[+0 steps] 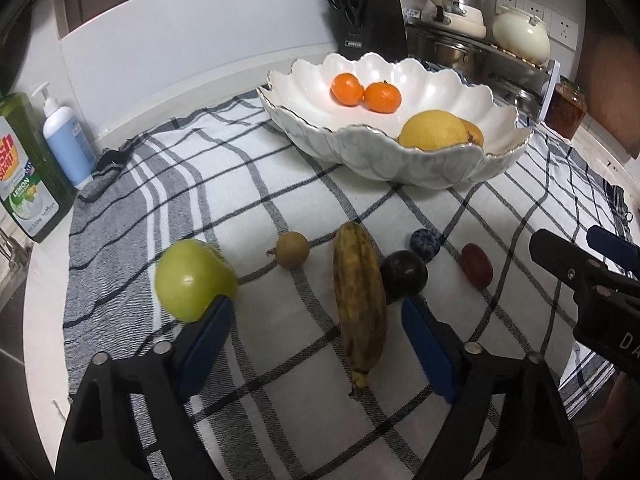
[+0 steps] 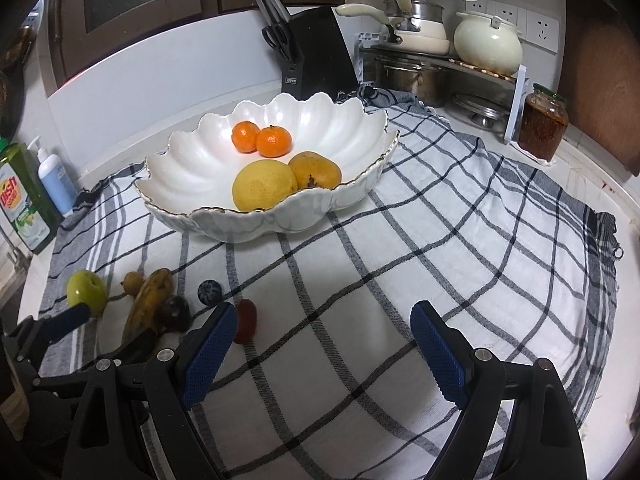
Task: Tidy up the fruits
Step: 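Withdraw both tools from the bowl back toward the remaining fruits, then grasp the brown banana with the left tool while the right tool grasps the red date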
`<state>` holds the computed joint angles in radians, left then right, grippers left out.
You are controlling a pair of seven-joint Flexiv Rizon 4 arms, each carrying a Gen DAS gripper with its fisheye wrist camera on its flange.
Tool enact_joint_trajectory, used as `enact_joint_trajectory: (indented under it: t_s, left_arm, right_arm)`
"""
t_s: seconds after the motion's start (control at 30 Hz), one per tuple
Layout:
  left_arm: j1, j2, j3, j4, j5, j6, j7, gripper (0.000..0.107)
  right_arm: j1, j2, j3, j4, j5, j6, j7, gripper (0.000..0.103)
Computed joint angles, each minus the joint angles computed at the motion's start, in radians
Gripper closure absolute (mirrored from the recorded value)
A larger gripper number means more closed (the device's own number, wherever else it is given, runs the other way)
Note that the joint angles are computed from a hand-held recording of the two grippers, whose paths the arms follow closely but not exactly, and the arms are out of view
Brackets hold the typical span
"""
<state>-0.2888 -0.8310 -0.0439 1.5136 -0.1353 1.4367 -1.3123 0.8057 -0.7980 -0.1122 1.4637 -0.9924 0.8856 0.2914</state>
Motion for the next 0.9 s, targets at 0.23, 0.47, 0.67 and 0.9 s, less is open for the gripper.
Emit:
enact_joint_trajectory:
  t_s: [0.23, 0.47, 0.67, 0.9]
  left_arm:
    - [0.003, -0.024, -0.010, -0.026, -0.003, -0.022, 0.009, 0.035]
    - [0.005, -0.045, -0.017, -0.059, -0.015, -0.024, 0.004, 0.048]
    - [0.028, -0.057, -0.060, -0.076, -0.031, -0.044, 0.029, 0.064]
    - [0.027, -0.051, -0.069, -0.069, -0.039, -0.048, 0.056, 0.080]
  right_arm:
    - [-0.005, -0.011, 0.006, -0.010, 0.021, -0.003, -0.015, 0.014]
    - [-0.004, -0.014, 0.002, -0.013, 0.030, 0.001, -0.021, 0.014]
    - [-0.007, -0.013, -0.002, -0.006, 0.032, 0.017, -0.012, 0.014]
    - [-0.009, -0.005, -0.008, 0.010, 0.024, 0.036, 0.008, 0.014]
